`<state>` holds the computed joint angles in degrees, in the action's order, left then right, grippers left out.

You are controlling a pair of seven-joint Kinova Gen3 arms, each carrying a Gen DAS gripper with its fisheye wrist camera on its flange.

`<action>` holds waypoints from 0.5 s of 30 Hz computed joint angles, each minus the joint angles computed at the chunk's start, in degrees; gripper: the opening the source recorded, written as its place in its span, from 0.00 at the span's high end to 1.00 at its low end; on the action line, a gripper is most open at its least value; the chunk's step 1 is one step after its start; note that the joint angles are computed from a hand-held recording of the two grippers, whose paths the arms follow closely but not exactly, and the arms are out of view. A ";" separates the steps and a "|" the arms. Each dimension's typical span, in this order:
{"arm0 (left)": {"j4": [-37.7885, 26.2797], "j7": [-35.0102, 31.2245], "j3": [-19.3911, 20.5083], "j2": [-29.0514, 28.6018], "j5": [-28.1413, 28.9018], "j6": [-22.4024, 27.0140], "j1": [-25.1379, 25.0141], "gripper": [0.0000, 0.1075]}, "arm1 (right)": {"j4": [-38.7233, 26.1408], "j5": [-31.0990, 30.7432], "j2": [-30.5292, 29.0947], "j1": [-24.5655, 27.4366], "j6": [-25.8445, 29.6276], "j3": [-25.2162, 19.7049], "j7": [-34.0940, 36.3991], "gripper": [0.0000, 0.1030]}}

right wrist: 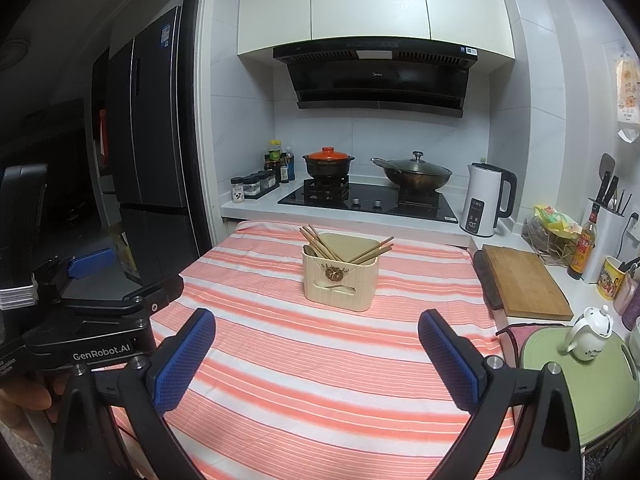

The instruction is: Organize utensils

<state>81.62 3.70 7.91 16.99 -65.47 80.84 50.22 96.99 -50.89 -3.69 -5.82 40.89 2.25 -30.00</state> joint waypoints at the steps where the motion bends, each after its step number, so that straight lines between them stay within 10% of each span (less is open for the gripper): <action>1: 0.05 -0.05 0.00 -0.05 0.00 -0.07 -0.04 0.05 | 0.00 -0.06 0.01 -0.02 0.01 0.01 0.08 0.00; 15: -0.21 -0.03 -0.05 0.18 0.05 -0.13 0.15 0.05 | -0.12 0.32 -0.07 -0.10 -0.13 0.00 -0.24 0.00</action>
